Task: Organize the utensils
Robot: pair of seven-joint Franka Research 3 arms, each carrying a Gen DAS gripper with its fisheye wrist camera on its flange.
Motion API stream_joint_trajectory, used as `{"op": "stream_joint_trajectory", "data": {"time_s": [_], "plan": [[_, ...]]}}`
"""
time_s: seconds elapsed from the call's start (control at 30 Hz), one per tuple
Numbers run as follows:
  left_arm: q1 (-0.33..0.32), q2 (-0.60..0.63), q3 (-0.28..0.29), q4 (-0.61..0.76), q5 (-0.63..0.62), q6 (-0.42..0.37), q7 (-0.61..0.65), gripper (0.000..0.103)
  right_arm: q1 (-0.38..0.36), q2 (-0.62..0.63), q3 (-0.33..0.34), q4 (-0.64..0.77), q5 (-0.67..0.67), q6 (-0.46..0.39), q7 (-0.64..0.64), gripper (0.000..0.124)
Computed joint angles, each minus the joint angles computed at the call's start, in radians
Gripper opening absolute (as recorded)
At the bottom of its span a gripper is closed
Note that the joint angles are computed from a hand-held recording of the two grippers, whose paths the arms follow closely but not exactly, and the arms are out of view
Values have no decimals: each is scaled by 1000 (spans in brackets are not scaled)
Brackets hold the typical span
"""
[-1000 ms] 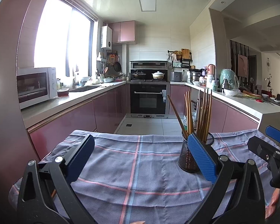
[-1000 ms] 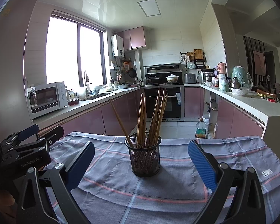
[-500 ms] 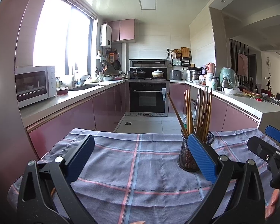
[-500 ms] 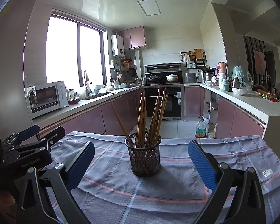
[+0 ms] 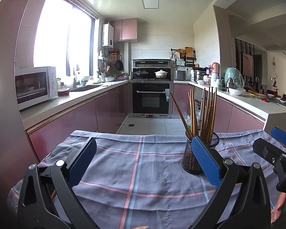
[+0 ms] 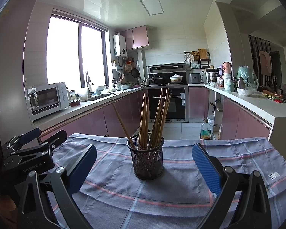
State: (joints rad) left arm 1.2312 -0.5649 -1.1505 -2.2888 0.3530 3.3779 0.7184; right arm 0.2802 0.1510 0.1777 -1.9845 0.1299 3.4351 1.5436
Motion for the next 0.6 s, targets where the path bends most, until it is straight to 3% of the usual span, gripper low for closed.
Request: {"op": "stream_joint_trajectory", "data": {"time_s": [0.6], "plan": [[-28, 21, 24, -3, 21, -20, 4, 98, 3, 3, -2, -1, 9, -5, -6, 97]]}}
